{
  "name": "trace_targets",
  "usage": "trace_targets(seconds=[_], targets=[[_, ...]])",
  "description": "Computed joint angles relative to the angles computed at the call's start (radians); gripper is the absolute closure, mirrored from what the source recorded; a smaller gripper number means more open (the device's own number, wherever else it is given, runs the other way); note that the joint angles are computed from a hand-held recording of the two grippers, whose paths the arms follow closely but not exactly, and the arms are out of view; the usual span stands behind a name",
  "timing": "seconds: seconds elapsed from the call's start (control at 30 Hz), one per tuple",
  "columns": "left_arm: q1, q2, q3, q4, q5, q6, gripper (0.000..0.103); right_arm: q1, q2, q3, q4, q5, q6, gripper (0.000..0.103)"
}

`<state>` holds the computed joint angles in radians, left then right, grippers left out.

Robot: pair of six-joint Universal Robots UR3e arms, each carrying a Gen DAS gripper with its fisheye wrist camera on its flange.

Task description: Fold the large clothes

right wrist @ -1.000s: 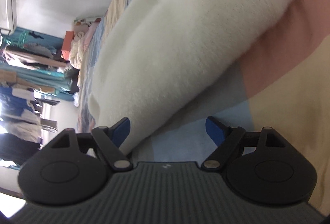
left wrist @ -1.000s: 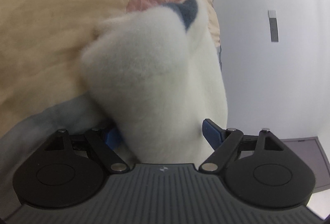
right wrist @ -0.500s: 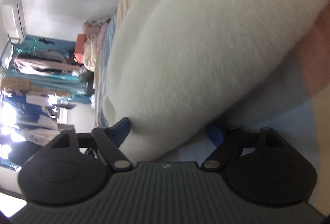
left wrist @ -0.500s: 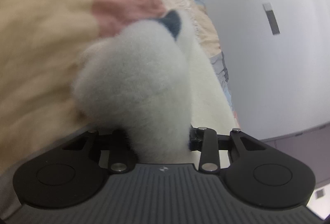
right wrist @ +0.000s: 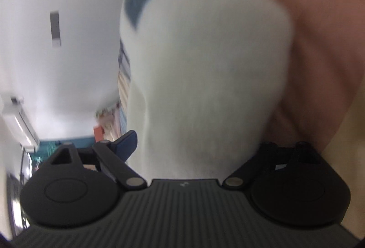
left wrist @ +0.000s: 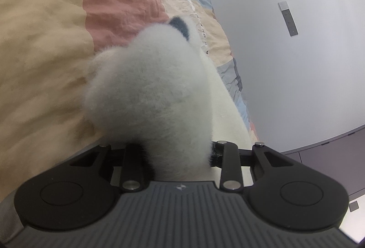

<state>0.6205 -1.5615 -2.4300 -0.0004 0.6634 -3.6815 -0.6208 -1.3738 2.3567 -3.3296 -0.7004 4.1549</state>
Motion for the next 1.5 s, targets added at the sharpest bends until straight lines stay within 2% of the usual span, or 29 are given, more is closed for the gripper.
trace_targets(seconds=[0.13, 0.17, 0.27, 0.33, 0.4, 0.47, 0.57, 0.6, 0.67, 0.73, 0.8, 0.83, 0.87, 0.9, 1.0, 1.1, 1.13, 1.2, 1.33, 1.5], targets=[[0.009, -0.011, -0.020, 0.035, -0.011, -0.009, 0.066, 0.041, 0.018, -0.047, 0.021, -0.064, -0.015, 0.011], [0.007, -0.004, -0.022, 0.036, -0.006, -0.004, 0.066, 0.082, 0.029, -0.084, 0.026, -0.107, -0.010, 0.012], [-0.007, -0.004, -0.016, 0.046, 0.015, 0.003, 0.066, 0.103, 0.003, -0.103, 0.105, -0.159, -0.098, 0.029], [-0.007, 0.011, -0.024, 0.041, 0.019, 0.007, 0.066, 0.091, -0.021, -0.096, 0.130, -0.159, -0.151, 0.046], [-0.003, 0.024, -0.035, 0.051, 0.020, -0.002, 0.066, 0.092, -0.046, -0.096, 0.136, -0.162, -0.165, 0.057], [0.030, 0.061, -0.060, 0.013, -0.013, -0.007, 0.066, 0.095, -0.102, -0.124, 0.226, -0.167, -0.234, 0.061], [0.091, 0.173, -0.105, -0.089, -0.064, 0.053, 0.067, 0.071, -0.198, -0.117, 0.304, -0.127, -0.311, 0.064], [0.112, 0.228, -0.117, -0.145, -0.083, 0.090, 0.067, 0.058, -0.231, -0.109, 0.336, -0.110, -0.343, 0.064], [0.153, 0.376, -0.119, -0.354, -0.124, 0.175, 0.067, 0.026, -0.307, -0.091, 0.411, -0.088, -0.414, 0.064], [0.190, 0.548, -0.103, -0.602, -0.163, 0.268, 0.067, -0.037, -0.398, -0.059, 0.494, -0.036, -0.458, 0.064], [0.219, 0.699, -0.062, -0.857, -0.204, 0.371, 0.067, -0.129, -0.500, -0.049, 0.643, 0.042, -0.539, 0.064], [0.221, 0.737, -0.037, -0.942, -0.218, 0.395, 0.066, -0.176, -0.543, -0.051, 0.718, 0.079, -0.592, 0.064], [0.201, 0.748, -0.016, -0.954, -0.221, 0.368, 0.066, -0.221, -0.589, -0.057, 0.803, 0.112, -0.650, 0.064], [0.181, 0.751, -0.002, -0.939, -0.220, 0.331, 0.066, -0.259, -0.626, -0.076, 0.889, 0.143, -0.705, 0.064], [0.046, 0.656, 0.046, -0.659, -0.170, 0.106, 0.067, -0.371, -0.675, -0.169, 1.178, 0.237, -0.904, 0.064], [-0.155, 0.459, 0.170, -0.345, -0.049, -0.121, 0.067, -0.457, -0.664, -0.304, 1.431, 0.296, -1.079, 0.064], [-0.220, 0.396, 0.224, -0.281, -0.005, -0.177, 0.067, -0.484, -0.647, -0.351, 1.498, 0.318, -1.123, 0.064], [-0.351, 0.264, 0.354, -0.188, 0.087, -0.266, 0.067, -0.510, -0.591, -0.433, 1.518, 0.346, -1.133, 0.064], [-0.560, -0.017, 0.673, -0.127, 0.220, -0.362, 0.066, -0.552, -0.441, -0.591, 1.503, 0.395, -1.120, 0.064], [-0.749, -0.355, 1.085, -0.160, 0.348, -0.395, 0.066, -0.568, -0.242, -0.723, 1.266, 0.385, -0.939, 0.064]])
